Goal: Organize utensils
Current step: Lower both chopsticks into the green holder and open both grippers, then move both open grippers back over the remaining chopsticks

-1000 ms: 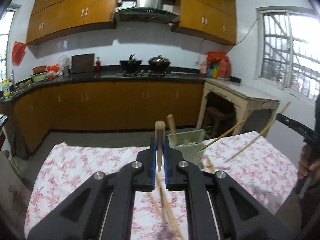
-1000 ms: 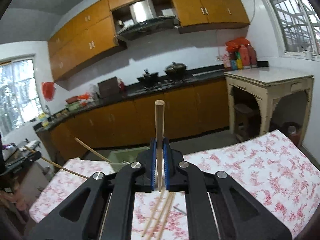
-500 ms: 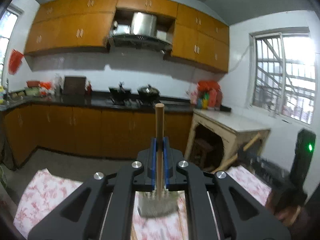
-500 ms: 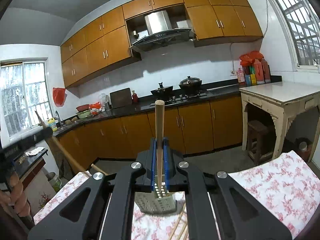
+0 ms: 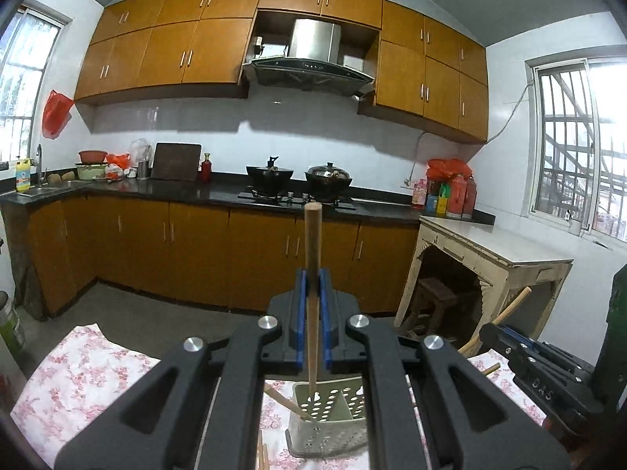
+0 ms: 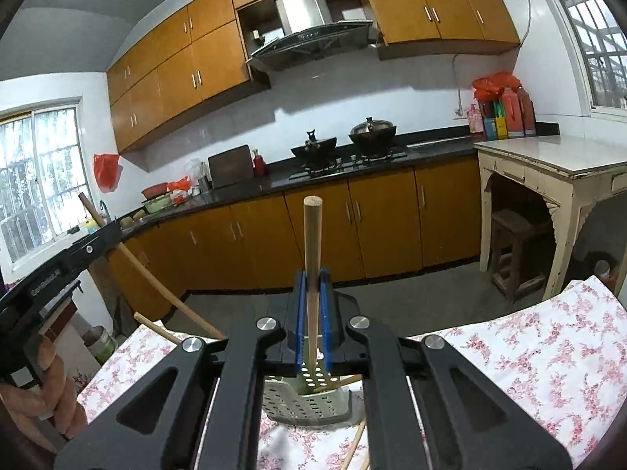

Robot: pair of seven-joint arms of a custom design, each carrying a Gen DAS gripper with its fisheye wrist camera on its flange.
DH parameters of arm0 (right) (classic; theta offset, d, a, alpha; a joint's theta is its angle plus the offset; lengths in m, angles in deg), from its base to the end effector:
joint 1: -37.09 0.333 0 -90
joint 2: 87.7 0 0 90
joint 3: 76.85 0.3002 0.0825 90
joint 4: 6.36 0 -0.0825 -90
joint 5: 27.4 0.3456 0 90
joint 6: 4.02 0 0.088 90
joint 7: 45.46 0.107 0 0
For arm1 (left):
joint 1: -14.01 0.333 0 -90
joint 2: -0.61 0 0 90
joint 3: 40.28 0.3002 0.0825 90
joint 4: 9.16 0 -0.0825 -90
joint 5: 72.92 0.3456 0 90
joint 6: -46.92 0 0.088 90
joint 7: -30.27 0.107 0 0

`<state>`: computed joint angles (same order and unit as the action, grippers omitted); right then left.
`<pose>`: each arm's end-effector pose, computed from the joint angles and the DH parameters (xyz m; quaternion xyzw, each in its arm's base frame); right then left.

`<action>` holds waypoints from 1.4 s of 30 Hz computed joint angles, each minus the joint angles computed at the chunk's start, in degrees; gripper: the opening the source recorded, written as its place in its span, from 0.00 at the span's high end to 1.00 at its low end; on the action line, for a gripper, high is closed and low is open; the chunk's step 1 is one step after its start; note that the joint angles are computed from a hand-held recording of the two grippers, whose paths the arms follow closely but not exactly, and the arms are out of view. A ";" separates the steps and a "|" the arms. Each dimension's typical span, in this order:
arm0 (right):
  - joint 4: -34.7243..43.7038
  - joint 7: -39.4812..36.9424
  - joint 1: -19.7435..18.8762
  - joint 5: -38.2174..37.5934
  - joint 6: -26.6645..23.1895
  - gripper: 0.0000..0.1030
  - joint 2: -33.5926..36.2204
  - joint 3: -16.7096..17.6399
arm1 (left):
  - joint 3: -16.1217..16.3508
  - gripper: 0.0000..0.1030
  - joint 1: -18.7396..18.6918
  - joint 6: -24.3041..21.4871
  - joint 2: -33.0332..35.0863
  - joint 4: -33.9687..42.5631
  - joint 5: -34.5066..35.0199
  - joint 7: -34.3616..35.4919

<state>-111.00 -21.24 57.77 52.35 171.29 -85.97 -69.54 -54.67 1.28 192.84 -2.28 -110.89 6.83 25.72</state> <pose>0.5310 0.1931 0.5936 -0.6479 0.4769 -0.2106 0.5554 0.4897 -0.2693 0.6454 -0.6193 0.4760 -0.4411 0.4420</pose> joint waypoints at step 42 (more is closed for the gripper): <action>-28.18 39.57 -8.27 -37.39 -1.26 0.69 -6.68 3.71 | -1.09 0.55 3.25 1.28 -22.97 -40.38 -24.17 6.00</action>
<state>-139.18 18.33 49.51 14.96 170.03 -92.65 -65.83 -55.76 4.53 194.12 -25.25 -151.27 -17.35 31.72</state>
